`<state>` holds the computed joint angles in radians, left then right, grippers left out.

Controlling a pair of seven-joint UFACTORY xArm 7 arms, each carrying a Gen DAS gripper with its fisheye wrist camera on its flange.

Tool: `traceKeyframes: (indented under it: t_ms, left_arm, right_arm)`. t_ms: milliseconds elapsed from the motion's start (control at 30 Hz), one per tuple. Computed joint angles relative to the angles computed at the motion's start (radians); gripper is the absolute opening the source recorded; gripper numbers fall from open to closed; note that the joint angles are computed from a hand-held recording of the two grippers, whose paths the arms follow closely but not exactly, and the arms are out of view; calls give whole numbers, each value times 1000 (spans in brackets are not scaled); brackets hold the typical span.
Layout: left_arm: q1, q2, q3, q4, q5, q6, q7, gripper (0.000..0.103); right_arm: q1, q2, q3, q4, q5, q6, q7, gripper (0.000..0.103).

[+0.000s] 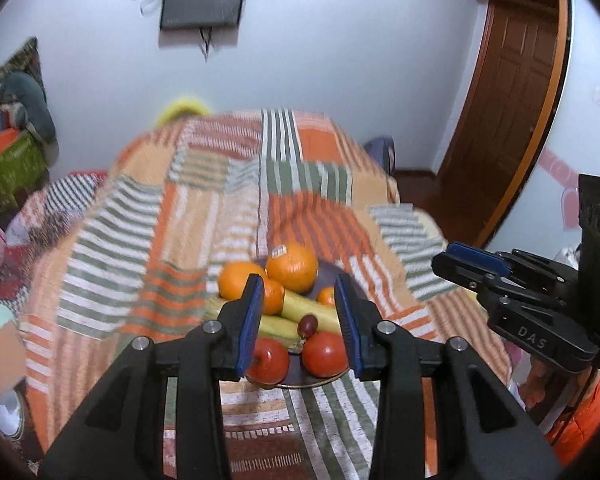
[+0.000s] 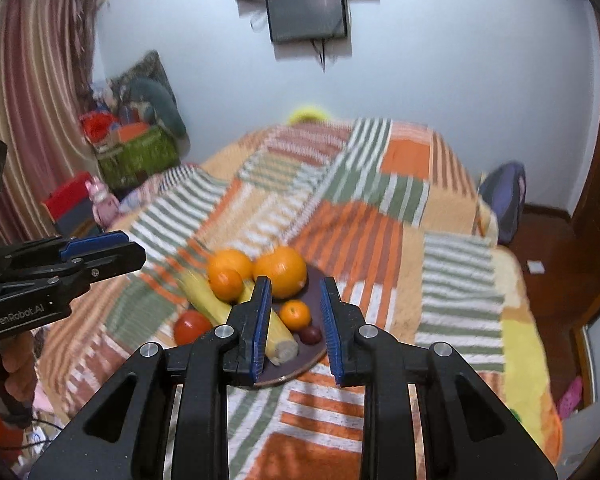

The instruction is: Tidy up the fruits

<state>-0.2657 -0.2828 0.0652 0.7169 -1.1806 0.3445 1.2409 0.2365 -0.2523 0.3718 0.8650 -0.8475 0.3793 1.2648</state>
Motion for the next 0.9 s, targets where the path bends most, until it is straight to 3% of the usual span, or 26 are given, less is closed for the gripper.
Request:
traceKeyframes:
  t_ms: [200, 367, 433, 500, 700, 900]
  left_arm:
    - [-50, -230, 33, -97, -83, -76, 65, 36]
    - [-110, -372, 60, -161, -74, -146, 62, 39]
    - [-132, -415, 70, -183, -60, -167, 49, 45]
    - [-156, -459, 82, -205, -50, -194, 38, 59]
    - [-209, -559, 98, -263, 0, -280, -2, 78]
    - [-270, -612, 105, -310, 43, -409, -41, 102]
  right_arm:
    - [-43, -123, 78, 3, -95, 6, 119, 23]
    - [-121, -229, 169, -4, -146, -25, 223, 31]
    - [-159, -259, 206, -6, -155, -37, 251, 37]
    - [-195, -291, 248, -7, -153, -31, 270, 47]
    - [-280, -345, 340, -6, -108, -12, 265, 70]
    - [-347, -395, 406, -7, -52, 0, 245, 86]
